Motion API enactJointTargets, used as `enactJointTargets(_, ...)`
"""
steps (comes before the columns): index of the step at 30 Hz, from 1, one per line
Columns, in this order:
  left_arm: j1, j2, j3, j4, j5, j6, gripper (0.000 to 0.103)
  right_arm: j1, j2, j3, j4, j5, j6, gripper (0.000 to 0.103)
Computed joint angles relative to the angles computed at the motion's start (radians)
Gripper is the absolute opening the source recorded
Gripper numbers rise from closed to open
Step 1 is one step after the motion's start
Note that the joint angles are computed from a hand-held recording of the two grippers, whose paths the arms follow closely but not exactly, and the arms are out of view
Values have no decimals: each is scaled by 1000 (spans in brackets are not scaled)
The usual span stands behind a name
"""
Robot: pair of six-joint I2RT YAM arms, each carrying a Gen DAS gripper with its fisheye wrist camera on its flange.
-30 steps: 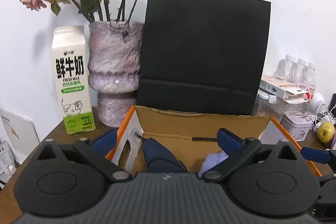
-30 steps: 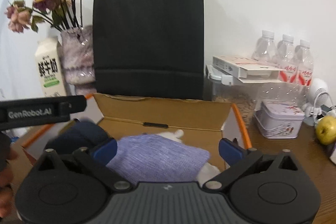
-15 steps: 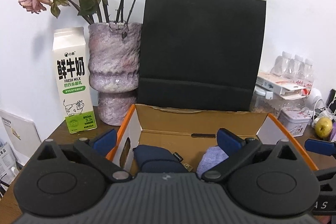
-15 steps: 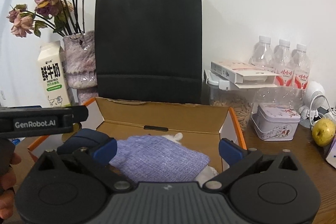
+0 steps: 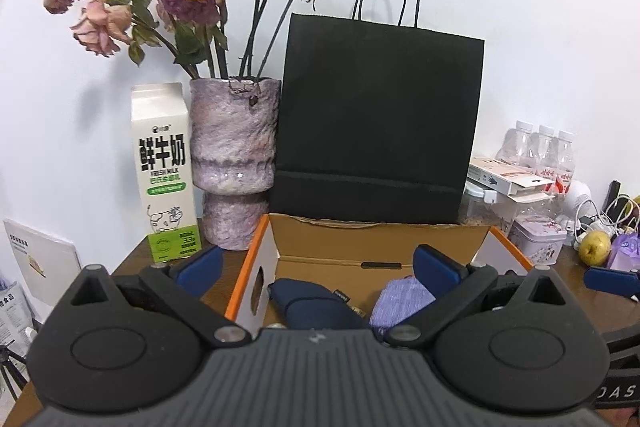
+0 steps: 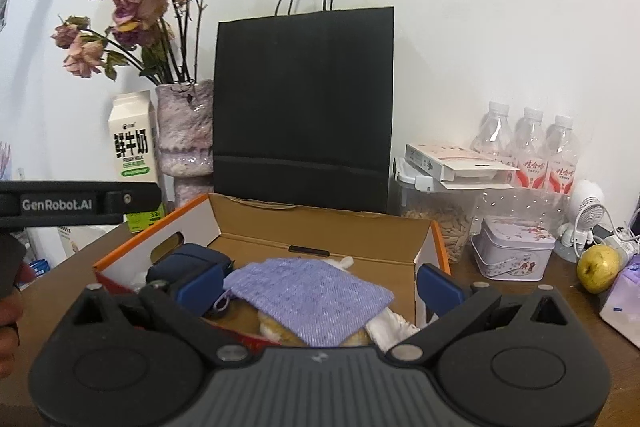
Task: Organize objects
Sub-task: 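Withdraw both tools from the box back over the table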
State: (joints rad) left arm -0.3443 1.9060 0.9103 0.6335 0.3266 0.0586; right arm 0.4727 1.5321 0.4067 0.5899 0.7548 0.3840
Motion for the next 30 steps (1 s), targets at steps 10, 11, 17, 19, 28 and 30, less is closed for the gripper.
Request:
enactJointTargets(10, 59, -94, -141, 12, 70, 54, 103, 132, -88, -50, -124, 106, 87, 103)
enactJointTargets(11, 64, -101, -152, 13, 75, 59, 103, 146, -94, -53, -139, 116, 99, 103)
enactJointTargets(17, 109, -155, -223, 2, 116, 89, 103, 237, -133, -64, -259, 181, 204, 103)
enactJointTargets(19, 124, -175, -246, -7, 132, 102, 103, 274, -142, -61, -314, 203, 255, 103)
enactJointTargets(28, 180, -291, -344, -43, 190, 126, 103, 447, -154, -11, -605, 300, 523, 103)
enactJointTargets(30, 193, -321, -361, -61, 204, 130, 103, 482, -155, 3, -678, 315, 589, 103)
